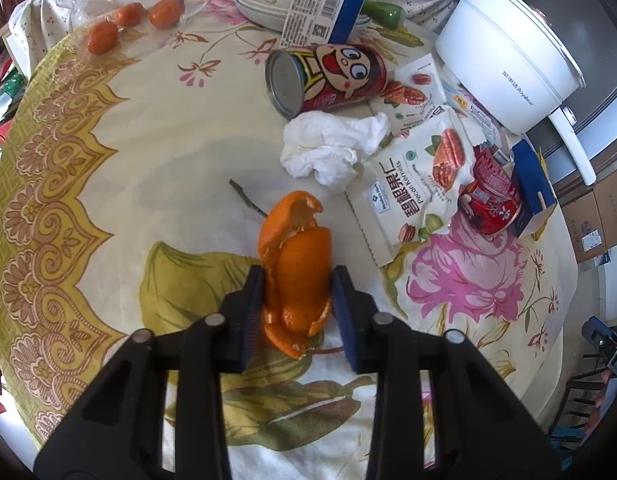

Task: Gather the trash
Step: 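Grasp the orange peel with the left tool, then grasp the white snack wrapper with the right tool while the left tool holds the peel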

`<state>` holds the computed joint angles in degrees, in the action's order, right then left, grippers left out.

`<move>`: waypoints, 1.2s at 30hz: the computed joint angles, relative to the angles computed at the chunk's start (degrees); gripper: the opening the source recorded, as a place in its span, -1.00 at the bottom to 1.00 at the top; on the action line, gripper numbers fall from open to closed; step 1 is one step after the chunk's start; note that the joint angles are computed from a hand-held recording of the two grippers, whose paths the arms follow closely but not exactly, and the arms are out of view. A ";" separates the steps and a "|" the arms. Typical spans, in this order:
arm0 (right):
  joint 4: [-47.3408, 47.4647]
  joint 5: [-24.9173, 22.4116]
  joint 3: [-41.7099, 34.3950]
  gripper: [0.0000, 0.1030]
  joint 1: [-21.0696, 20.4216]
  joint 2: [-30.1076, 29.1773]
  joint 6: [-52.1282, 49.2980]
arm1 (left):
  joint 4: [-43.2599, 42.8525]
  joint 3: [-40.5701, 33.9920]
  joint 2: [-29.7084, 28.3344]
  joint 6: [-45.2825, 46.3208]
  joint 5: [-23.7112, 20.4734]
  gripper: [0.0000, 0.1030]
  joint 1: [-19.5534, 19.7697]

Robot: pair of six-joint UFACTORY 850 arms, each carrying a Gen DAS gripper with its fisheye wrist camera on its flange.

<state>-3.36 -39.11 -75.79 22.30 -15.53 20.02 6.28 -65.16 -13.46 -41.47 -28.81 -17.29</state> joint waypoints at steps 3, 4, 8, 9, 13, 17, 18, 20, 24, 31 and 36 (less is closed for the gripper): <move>0.01 0.26 -0.10 0.63 0.34 0.18 0.76 | 0.29 -0.33 0.50 0.63 -0.96 -0.41 -0.82; 0.16 0.32 -0.17 0.63 0.52 0.16 0.72 | 0.38 -0.11 1.04 1.05 -1.26 -0.41 -0.99; -0.54 -0.68 -1.39 0.63 1.67 -1.04 0.22 | -2.18 0.61 3.26 4.11 -0.95 -0.43 -0.97; -0.86 -1.21 -2.10 0.63 1.97 -1.64 0.61 | -2.96 0.85 4.06 4.94 -0.68 -0.43 -0.81; 1.32 -1.97 -5.35 0.63 2.79 -3.78 -0.05 | -2.49 1.94 7.13 4.60 0.47 -0.44 -0.45; 0.41 -2.68 -10.13 0.63 5.15 -6.93 0.95 | -7.12 4.11 10.17 8.01 2.16 -0.44 1.73; 1.71 -2.57 -11.40 0.63 5.78 -7.86 0.38 | -7.93 4.53 10.70 8.63 2.37 -0.44 2.14; 5.22 -2.09 -13.60 0.63 7.11 -9.70 -1.14 | -8.73 5.62 12.07 9.25 2.59 -0.44 3.05; 8.61 -1.57 -17.75 0.63 10.21 -14.04 -1.44 | -7.90 7.11 13.94 8.12 2.55 -0.44 4.24; 11.05 5.08 -22.64 0.63 13.93 -20.03 6.97 | -7.99 10.12 17.41 8.72 2.61 -0.44 6.42; 7.64 12.11 -23.36 0.47 15.24 -22.59 14.93 | -11.03 11.53 18.92 12.02 2.82 -0.44 7.84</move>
